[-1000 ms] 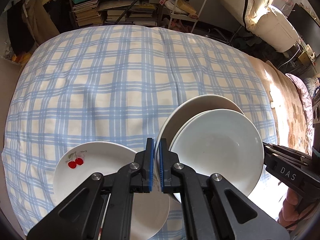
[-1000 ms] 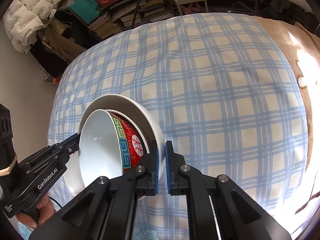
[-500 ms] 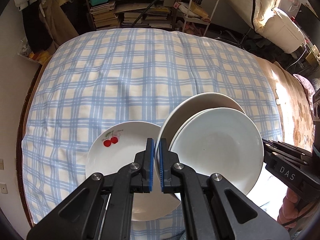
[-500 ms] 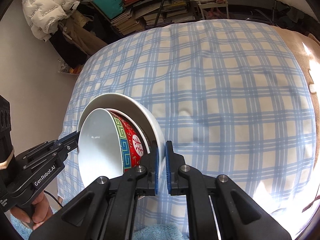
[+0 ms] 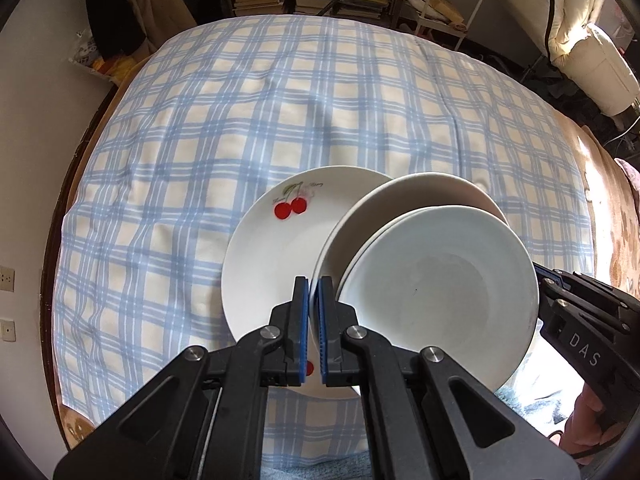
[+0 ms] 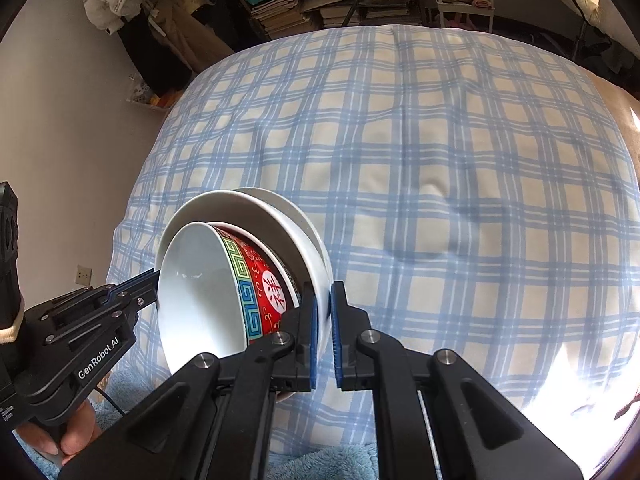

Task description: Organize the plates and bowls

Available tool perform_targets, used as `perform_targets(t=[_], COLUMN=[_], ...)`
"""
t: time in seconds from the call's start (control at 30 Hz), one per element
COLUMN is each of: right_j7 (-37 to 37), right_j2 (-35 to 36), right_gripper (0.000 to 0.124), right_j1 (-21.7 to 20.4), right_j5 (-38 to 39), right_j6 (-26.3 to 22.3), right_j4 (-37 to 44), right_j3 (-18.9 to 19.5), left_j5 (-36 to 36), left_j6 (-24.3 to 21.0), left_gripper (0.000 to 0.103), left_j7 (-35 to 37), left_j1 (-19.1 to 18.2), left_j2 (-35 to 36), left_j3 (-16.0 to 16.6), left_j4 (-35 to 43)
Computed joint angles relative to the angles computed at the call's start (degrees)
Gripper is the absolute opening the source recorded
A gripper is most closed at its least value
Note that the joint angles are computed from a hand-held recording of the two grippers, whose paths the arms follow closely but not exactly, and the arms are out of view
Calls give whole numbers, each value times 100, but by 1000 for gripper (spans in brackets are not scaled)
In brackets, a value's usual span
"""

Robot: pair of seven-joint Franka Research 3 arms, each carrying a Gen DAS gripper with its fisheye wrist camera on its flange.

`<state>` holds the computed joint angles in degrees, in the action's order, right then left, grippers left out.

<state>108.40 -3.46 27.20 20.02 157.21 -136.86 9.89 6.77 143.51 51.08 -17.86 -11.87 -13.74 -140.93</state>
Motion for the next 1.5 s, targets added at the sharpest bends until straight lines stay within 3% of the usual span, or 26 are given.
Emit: perform_targets(t=[0.73, 0.87, 1.03, 1.1, 1.17, 1.27, 1.33, 1.5], right_j7=[41, -240, -426, -357, -693, -718, -614, -465], right_j2=[481, 556, 593, 515, 405, 339, 303, 109], right_gripper=[11, 11, 11, 11, 11, 11, 14, 40], right_j1=[140, 107, 76, 94, 92, 76, 63, 43], right_j5=[-284, 43, 312, 162, 537, 622, 520, 329], right_j6=[-17, -22, -138, 76, 303, 266, 261, 319], right_j4=[383, 447, 483, 406, 350, 350, 294, 108], right_j3=[37, 31, 20, 17, 40, 18, 5, 2], left_j5=[-26, -135, 104, 436, 476, 441, 498, 919], left_j6=[233, 475, 448, 500, 547, 524, 525, 338], left_gripper=[2, 2, 4, 5, 5, 6, 9, 18], left_j7=[-224, -239, -383, -603, -608, -694, -813, -1276], left_j1=[68, 77, 121, 187, 163, 168, 186, 266], left_j2=[-108, -146, -187, -303, -382, -473, -614, -1018], left_j3=[88, 116, 15, -79, -37, 9, -7, -202], left_j4=[-397, -511, -511, -550, -571, -636, -725, -865])
